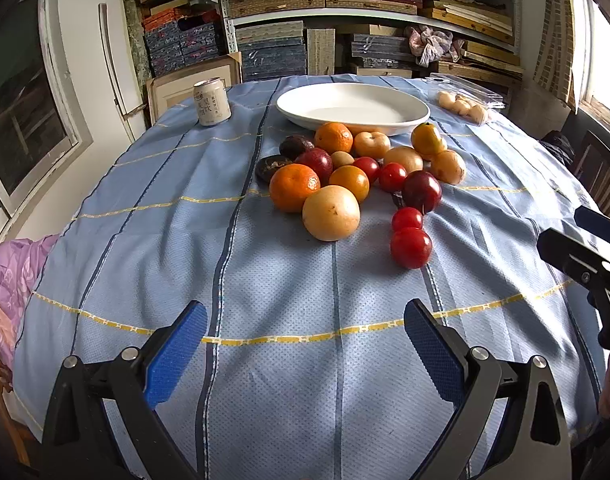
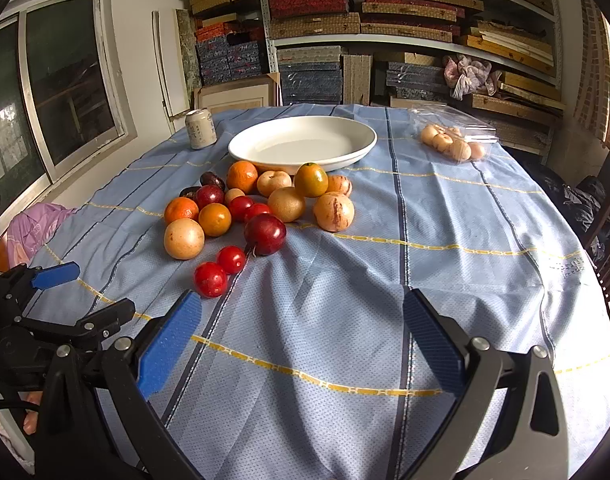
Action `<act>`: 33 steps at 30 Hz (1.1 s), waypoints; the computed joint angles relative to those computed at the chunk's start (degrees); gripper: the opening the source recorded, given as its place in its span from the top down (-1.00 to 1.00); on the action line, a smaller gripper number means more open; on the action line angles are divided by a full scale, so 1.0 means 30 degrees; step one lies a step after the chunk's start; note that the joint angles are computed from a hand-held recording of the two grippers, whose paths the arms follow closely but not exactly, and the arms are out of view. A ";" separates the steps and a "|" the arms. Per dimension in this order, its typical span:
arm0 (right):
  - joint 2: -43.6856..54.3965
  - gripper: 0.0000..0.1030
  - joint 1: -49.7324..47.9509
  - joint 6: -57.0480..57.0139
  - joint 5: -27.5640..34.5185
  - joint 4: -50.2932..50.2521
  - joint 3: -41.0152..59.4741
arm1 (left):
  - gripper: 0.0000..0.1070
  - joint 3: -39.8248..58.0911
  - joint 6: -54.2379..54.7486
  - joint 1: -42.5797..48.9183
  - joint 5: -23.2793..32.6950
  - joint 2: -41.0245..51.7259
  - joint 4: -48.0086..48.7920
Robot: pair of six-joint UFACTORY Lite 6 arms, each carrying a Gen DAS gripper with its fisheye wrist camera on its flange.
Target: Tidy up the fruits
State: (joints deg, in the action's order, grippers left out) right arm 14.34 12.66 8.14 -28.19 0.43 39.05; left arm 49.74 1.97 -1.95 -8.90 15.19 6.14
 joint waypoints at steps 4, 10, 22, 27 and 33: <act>0.0338 -0.92 0.0415 -0.0574 0.0179 0.0590 0.0285 | -0.86 0.0185 -0.0902 0.0182 0.0054 0.0142 0.0855; 0.0482 -0.92 0.0882 -0.1499 0.0303 0.1411 0.0446 | -0.86 0.0171 -0.1137 0.0243 0.0030 0.0126 0.1137; 0.0702 -0.92 0.0932 -0.1503 0.0473 0.1063 0.0625 | -0.86 0.0204 -0.0881 0.0280 0.0055 0.0150 0.0861; 0.1793 -0.92 0.0943 -0.2285 0.1152 0.1113 0.1552 | -0.86 0.1063 -0.3828 0.0925 0.0226 0.1052 0.4196; 0.2913 -0.92 0.0736 -0.2571 0.0690 0.0634 0.2143 | -0.86 0.2342 -0.9260 0.1938 -0.0020 0.2870 1.0807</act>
State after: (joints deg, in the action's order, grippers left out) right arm 23.08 14.87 0.42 -26.12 2.34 45.48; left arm 56.77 -25.80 3.86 -8.96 23.79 38.56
